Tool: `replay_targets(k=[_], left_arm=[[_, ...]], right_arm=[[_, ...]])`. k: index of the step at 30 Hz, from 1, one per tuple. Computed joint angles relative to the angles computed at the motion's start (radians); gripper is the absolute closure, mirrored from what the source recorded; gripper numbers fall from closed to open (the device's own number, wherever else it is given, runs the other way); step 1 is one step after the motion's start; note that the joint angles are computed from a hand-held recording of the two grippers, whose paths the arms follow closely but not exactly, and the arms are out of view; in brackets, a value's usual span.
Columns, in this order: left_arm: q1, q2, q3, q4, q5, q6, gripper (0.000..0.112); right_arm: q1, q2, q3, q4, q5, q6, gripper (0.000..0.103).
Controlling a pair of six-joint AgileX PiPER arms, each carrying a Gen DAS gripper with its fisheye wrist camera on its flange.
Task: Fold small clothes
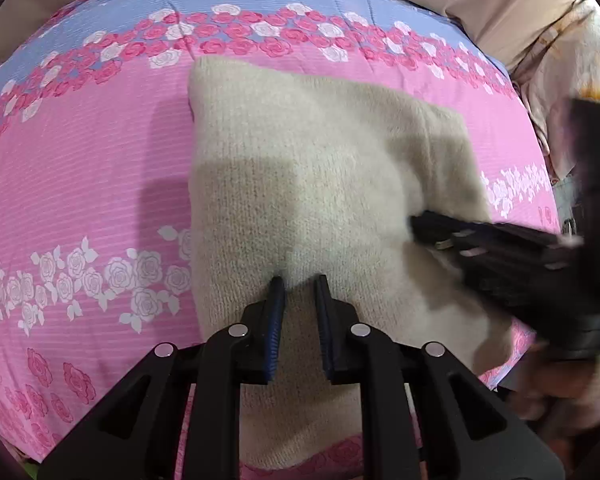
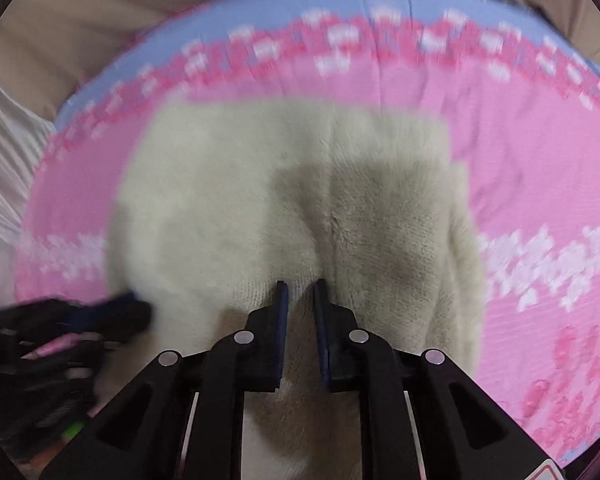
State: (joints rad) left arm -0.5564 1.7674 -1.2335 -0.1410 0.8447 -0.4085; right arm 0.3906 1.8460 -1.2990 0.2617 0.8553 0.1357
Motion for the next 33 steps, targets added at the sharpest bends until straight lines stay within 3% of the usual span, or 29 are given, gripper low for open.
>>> replay_targets(k=[4,7,10,13,16,17,18,19,21,26,27,29,31,33], left_arm=[[0.010,-0.007,0.005,-0.007,0.011,0.022,0.097],[0.010,0.004,-0.005,-0.007,0.014,0.023,0.097],[0.003,0.014,-0.018,0.007,0.021,0.015,0.097],[-0.005,0.014,-0.027,0.028,0.031,0.007,0.097],[-0.005,-0.056,0.004,0.055,0.017,-0.017,0.097],[0.005,-0.088,0.024,0.054,0.004,-0.024,0.096],[0.024,-0.115,0.046,0.041,-0.010,-0.026,0.085],[0.061,-0.139,0.074,0.010,-0.025,-0.025,0.068],[0.147,-0.152,0.132,-0.091,-0.069,-0.008,0.051],[0.248,-0.038,0.178,-0.385,-0.116,0.209,0.046],[0.254,-0.023,0.187,-0.428,-0.131,0.248,0.044],[0.275,0.005,0.206,-0.548,-0.149,0.354,0.057],[0.297,-0.017,0.204,-0.572,-0.119,0.397,0.076],[0.324,-0.070,0.209,-0.579,-0.075,0.423,0.080]], right_arm=[[-0.033,-0.085,-0.004,0.027,0.030,0.007,0.090],[-0.036,-0.043,0.004,-0.012,0.042,0.014,0.093],[-0.060,-0.022,0.059,0.059,-0.025,-0.038,0.100],[-0.065,-0.085,0.043,0.060,0.024,0.008,0.092],[-0.043,-0.174,0.066,-0.007,0.046,0.048,0.090],[-0.044,-0.200,0.087,-0.028,0.049,0.060,0.088],[-0.055,-0.220,0.114,-0.044,0.044,0.074,0.079],[-0.071,-0.232,0.142,-0.055,0.031,0.086,0.063],[-0.119,-0.233,0.203,-0.061,-0.003,0.101,0.050],[-0.255,-0.150,0.278,0.257,-0.071,-0.137,0.034],[-0.255,-0.123,0.277,0.289,-0.080,-0.160,0.033],[-0.235,-0.086,0.266,0.314,-0.098,-0.173,0.036],[-0.205,-0.096,0.229,0.296,-0.074,-0.142,0.060],[-0.180,-0.137,0.195,0.279,-0.043,-0.116,0.064]])
